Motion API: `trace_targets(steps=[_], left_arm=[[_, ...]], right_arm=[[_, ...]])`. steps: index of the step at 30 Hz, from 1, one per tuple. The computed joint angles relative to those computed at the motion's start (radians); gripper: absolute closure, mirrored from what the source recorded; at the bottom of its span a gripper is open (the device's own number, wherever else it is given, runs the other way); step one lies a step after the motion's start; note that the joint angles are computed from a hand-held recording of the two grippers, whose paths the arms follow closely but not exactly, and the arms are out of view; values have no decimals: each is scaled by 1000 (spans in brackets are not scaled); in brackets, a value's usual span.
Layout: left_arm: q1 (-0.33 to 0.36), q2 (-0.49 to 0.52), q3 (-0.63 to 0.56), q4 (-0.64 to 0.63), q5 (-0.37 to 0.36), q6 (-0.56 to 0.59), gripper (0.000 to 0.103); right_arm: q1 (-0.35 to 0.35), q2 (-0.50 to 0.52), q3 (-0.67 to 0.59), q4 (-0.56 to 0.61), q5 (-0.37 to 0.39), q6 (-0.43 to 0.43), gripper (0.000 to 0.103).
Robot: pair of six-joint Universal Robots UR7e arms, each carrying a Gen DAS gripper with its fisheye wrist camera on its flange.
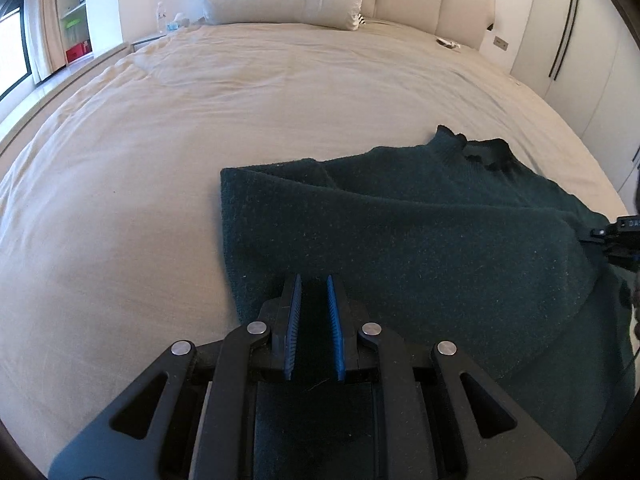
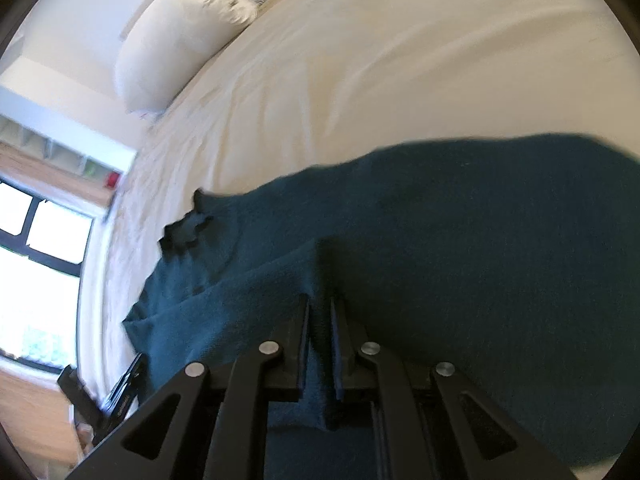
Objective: Fold small clothes
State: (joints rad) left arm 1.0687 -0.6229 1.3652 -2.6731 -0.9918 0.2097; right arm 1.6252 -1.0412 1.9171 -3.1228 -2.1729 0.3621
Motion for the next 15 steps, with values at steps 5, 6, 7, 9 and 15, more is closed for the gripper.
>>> trace_targets(steps=[5, 6, 7, 9, 15], left_arm=[[0, 3, 7, -17, 5, 3, 89], [-1, 3, 8, -20, 5, 1, 89], [-1, 4, 9, -21, 5, -2, 89], [0, 3, 10, -25, -1, -5, 89], [21, -5, 4, -17, -62, -21, 89]], right_arm=[[92, 44, -21, -145, -22, -87, 74], [90, 63, -37, -139, 74, -117, 69], [82, 80, -51, -122, 156, -137, 57], [59, 132, -82, -109, 286, -160, 50], [-69, 126, 11, -241, 424, -62, 95]])
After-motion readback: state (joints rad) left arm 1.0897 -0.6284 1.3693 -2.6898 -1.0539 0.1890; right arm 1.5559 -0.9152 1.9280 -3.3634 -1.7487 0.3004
